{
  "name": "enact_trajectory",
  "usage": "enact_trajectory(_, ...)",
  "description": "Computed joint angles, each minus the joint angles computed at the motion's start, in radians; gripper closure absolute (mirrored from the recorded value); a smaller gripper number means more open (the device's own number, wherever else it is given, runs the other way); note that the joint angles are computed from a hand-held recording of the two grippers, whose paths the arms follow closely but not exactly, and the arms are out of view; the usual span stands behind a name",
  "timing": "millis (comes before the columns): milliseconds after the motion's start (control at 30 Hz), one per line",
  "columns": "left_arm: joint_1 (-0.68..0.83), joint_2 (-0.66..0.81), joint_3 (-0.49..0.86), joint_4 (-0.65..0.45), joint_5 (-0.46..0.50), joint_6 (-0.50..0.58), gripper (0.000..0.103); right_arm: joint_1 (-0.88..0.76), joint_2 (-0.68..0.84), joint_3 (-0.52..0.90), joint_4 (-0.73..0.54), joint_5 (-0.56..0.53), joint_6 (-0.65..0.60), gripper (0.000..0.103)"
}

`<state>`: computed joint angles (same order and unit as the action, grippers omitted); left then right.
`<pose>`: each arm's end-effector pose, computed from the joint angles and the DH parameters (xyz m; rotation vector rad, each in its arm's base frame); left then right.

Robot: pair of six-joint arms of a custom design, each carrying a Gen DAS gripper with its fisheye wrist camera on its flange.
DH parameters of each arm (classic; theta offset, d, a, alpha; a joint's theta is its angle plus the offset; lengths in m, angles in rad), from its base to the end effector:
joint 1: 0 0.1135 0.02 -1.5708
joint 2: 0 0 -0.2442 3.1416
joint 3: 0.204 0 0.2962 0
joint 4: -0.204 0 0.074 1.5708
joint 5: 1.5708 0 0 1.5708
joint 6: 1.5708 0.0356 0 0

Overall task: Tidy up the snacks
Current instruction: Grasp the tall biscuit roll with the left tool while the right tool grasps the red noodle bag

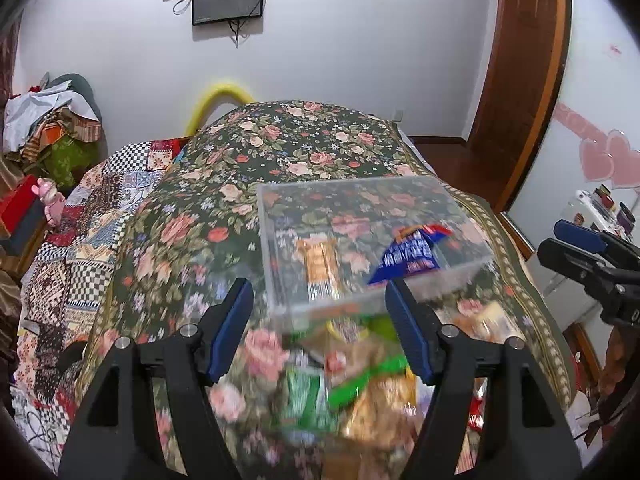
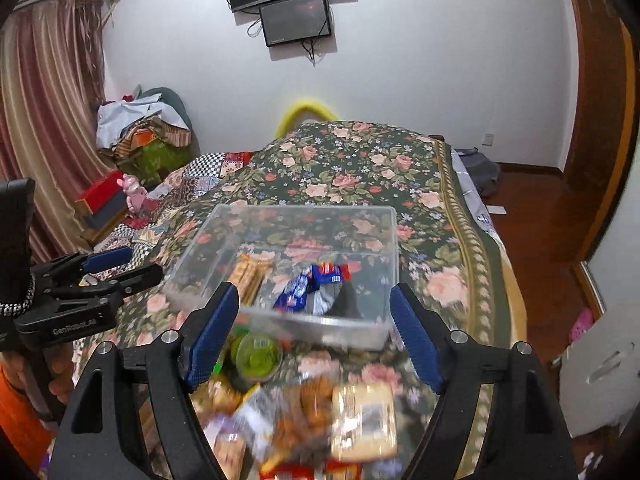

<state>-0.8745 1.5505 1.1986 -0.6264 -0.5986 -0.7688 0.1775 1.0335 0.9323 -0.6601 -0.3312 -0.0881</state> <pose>0.2500 -0.2678 0.2282 -0.0955 2.3241 -0.0310 0.2613 0.0586 0.2794 -0.4706 2.2715 0.4306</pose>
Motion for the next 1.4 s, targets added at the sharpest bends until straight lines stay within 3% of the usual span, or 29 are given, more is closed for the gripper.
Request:
enact_trajectory(300, -0.154, -0.09, -0.105, -0.09, -0.052, -0.186, 0.034, -0.099, -0.203, -0.134, -0.144, -0.048, -0.056, 0.025)
enact_trajectory(567, -0.238, -0.087, -0.186, -0.118, -0.015, -0.318, 0.034, -0.149, -0.321, -0.262, -0.251, -0.06, -0.107, 0.025)
enact_trajectory(800, -0.278, -0.047, -0.226, -0.104, 0.037, -0.377, 0.034, -0.17, -0.375, -0.353, -0.315, -0.051, -0.168, 0.025)
enact_trajectory(1100, -0.29, 0.051, -0.222, -0.033, 0.101, -0.379, 0.034, -0.153, -0.321, -0.398, -0.293, -0.038, -0.155, 0.024)
enact_trajectory(1267, -0.279, 0.089, -0.23, 0.006, 0.137, -0.377, 0.048, -0.111, -0.309, -0.415, -0.261, -0.004, -0.136, 0.019)
enact_trajectory(1400, -0.289, 0.099, -0.231, 0.014, 0.107, -0.377, 0.061, -0.084, -0.265, -0.416, -0.225, 0.014, -0.118, 0.019)
